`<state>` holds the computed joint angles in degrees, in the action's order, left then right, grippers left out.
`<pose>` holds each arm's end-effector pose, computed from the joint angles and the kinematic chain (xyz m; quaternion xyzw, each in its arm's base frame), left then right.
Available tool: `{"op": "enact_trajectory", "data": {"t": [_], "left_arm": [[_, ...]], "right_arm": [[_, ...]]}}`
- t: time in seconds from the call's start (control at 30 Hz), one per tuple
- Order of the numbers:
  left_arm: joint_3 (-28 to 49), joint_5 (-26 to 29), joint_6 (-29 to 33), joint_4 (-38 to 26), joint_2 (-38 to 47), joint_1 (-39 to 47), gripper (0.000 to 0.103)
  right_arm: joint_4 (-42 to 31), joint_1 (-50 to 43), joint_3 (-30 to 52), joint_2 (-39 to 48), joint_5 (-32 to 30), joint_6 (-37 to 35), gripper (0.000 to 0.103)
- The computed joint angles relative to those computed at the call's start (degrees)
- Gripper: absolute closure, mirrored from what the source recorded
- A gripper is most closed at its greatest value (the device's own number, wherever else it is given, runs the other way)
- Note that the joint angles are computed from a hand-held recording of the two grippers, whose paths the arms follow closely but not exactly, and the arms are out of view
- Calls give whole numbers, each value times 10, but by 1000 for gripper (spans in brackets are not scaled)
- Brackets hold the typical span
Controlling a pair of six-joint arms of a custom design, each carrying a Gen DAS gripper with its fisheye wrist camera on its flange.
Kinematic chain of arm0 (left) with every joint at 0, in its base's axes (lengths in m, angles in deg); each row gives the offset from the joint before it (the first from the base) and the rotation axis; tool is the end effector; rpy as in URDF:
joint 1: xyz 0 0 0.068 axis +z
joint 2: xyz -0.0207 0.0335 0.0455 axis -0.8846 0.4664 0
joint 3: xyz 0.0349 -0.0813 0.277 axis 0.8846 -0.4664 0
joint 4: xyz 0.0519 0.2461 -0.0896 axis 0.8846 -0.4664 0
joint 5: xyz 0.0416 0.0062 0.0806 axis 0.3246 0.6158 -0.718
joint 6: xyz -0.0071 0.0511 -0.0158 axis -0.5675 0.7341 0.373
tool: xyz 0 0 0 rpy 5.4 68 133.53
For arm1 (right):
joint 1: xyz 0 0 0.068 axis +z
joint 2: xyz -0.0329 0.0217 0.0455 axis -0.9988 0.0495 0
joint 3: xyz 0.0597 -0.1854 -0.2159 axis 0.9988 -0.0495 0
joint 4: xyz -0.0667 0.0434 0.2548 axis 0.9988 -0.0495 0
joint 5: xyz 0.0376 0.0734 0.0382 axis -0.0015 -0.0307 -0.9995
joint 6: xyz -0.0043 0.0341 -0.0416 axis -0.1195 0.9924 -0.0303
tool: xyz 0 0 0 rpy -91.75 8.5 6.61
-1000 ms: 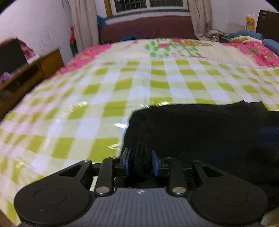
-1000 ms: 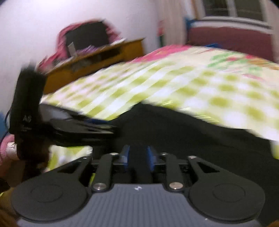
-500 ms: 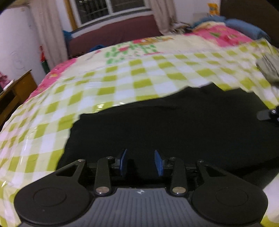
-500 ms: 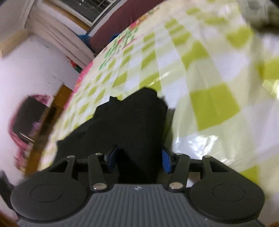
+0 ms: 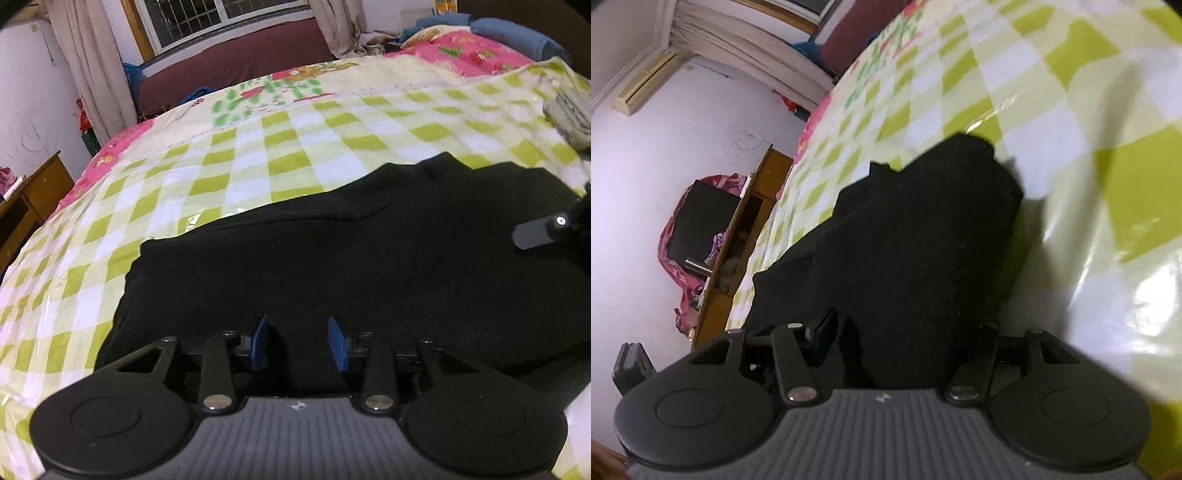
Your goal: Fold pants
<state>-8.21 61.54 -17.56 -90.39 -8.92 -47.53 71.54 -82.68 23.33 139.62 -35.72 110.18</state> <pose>0.2345 0.0590 0.2137 0.0876 0.9212 0.0949 0.3671 0.2949 0.0485 0.1754 0.0375 0.8679 0.4406 0.2263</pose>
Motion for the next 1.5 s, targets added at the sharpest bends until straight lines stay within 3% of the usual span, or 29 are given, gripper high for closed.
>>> {"op": "enact_trajectory", "data": {"t": [0.07,0.13,0.27,0.4,0.57,0.67,0.77,0.87,1.0,1.07,1.3,1.37,1.5], "left_arm": [[1,-18,-6,0,-1,-15,53],[4,-20,-7,-13,-5,-30,53],[-5,-38,-9,-19,-17,-93,54],[6,-12,-53,-36,-12,-159,54],[11,28,-102,-18,22,-244,53],[4,42,-126,3,21,-269,53],[6,88,-125,-18,3,-228,53],[1,134,-109,-44,-24,-161,53],[-12,191,-85,-64,-61,-66,53],[-22,224,-59,-79,-90,-14,53],[-28,334,21,-145,-125,145,52],[-22,363,22,-153,-116,171,52],[-12,376,22,-158,-108,187,52]], "right_arm": [[-24,9,11,-11,31,1,65],[-17,-18,3,-26,-5,34,83],[-41,-56,2,-55,-20,22,87],[-101,-115,1,-84,-20,-15,87],[-281,-215,34,-150,16,-102,87],[-386,-208,102,-185,63,-123,83],[-441,-160,165,-203,101,-114,81],[-457,-59,224,-196,166,-58,72],[-423,129,283,-143,307,8,67],[-410,188,311,-94,343,27,67],[-398,301,391,69,408,94,63],[-390,316,391,80,414,99,60],[-361,328,389,77,433,116,65]]}}
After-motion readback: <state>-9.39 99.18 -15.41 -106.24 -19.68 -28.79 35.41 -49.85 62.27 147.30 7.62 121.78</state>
